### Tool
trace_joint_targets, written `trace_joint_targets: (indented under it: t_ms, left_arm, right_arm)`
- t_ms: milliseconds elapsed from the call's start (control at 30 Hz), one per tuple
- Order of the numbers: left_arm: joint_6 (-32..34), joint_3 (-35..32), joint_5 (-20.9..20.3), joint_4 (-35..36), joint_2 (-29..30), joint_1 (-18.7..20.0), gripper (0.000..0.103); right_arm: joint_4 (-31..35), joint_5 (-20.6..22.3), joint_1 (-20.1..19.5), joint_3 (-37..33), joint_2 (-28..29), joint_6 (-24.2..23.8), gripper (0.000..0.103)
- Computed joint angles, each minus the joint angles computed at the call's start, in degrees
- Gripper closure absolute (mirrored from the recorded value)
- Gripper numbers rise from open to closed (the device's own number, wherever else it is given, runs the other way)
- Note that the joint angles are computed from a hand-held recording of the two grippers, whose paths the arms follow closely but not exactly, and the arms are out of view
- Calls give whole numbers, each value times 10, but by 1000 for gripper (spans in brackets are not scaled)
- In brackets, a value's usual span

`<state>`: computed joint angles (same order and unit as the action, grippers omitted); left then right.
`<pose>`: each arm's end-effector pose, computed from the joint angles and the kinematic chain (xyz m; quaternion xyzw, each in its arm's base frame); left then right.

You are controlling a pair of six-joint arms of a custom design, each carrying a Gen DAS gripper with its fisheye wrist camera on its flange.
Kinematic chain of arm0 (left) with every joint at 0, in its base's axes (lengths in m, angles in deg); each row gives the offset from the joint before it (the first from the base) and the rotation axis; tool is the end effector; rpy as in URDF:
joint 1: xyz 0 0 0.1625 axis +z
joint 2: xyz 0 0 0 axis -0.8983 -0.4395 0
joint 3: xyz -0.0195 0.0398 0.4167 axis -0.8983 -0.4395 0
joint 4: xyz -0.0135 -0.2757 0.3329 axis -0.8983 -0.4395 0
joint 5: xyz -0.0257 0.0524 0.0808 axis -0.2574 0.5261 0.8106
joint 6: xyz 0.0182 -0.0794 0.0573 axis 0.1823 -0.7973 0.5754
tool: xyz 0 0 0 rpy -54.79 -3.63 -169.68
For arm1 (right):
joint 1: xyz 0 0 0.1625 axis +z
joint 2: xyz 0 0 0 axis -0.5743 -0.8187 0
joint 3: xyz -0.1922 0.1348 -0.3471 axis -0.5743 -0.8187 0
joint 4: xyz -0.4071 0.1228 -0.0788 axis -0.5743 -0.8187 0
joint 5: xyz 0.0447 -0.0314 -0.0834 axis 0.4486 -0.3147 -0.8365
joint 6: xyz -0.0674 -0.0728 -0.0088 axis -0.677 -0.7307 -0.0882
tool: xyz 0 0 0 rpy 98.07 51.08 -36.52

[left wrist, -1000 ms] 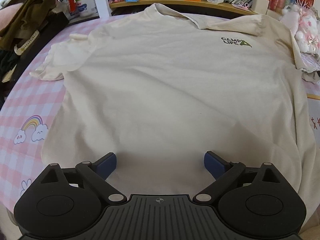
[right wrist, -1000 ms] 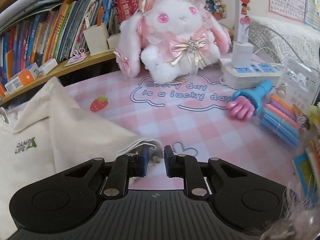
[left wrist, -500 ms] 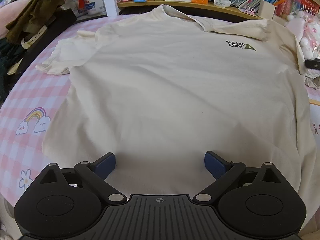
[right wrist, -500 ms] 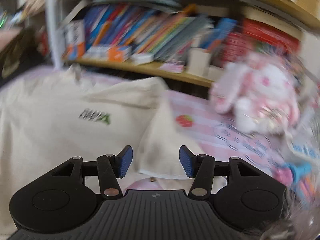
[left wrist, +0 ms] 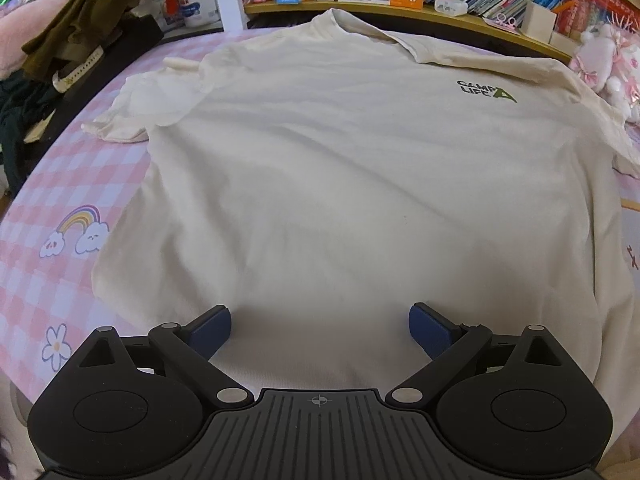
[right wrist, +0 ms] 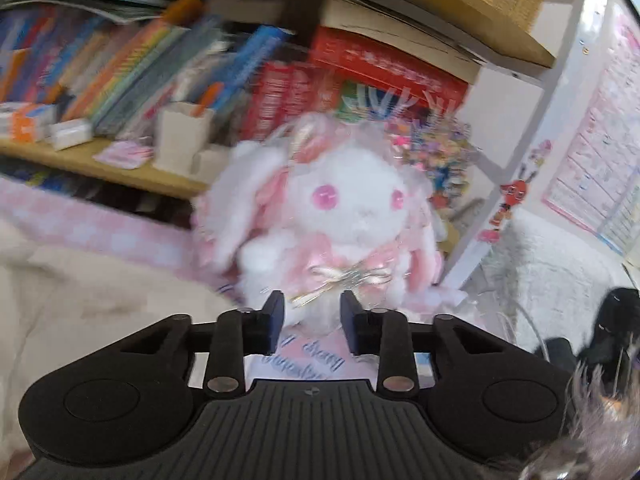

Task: Fold clothes

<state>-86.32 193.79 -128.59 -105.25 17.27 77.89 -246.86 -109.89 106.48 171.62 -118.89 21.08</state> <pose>-0.1501 -0.2416 0.0124 -0.0155 0.8574 -0.2926 0.4231 -0.0495 -0.5081 0.2289 0.2580 -0.7708 0.3874 0.4349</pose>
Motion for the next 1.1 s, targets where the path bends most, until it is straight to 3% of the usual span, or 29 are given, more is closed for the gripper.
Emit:
trace_joint_targets:
  t_ms: [133, 300, 433, 500, 600, 800, 900, 967, 1033, 1100]
  left_arm:
    - [26, -9, 11, 3, 4, 14, 5]
    - [28, -16, 18, -3, 21, 14, 5]
    - [-3, -11, 14, -10, 23, 7, 5]
    - [-15, -11, 13, -10, 23, 7, 5]
    - [-30, -11, 12, -8, 26, 5, 5]
    - [-45, -6, 1, -13, 24, -4, 5]
    - [-43, -8, -11, 1, 17, -9, 5]
    - [-53, -8, -17, 20, 11, -17, 5]
    - [-65, -4, -18, 37, -1, -26, 5]
    - [-83, -1, -17, 65, -21, -34, 5]
  right_arm:
    - [108, 53, -14, 65, -55, 30, 69]
    - [236, 75, 25, 82, -56, -11, 69]
    - [359, 84, 79, 46, -21, -35, 70]
    - [437, 85, 104, 5, 8, -7, 71]
    - [478, 77, 133, -50, 70, 40, 78]
    - [479, 52, 160, -151, 159, 141, 89]
    - [334, 8, 177, -222, 217, 182, 88]
    - [261, 14, 181, -251, 226, 218, 88]
    - [269, 49, 176, -247, 205, 214, 88]
    - [284, 57, 173, -226, 183, 179, 88]
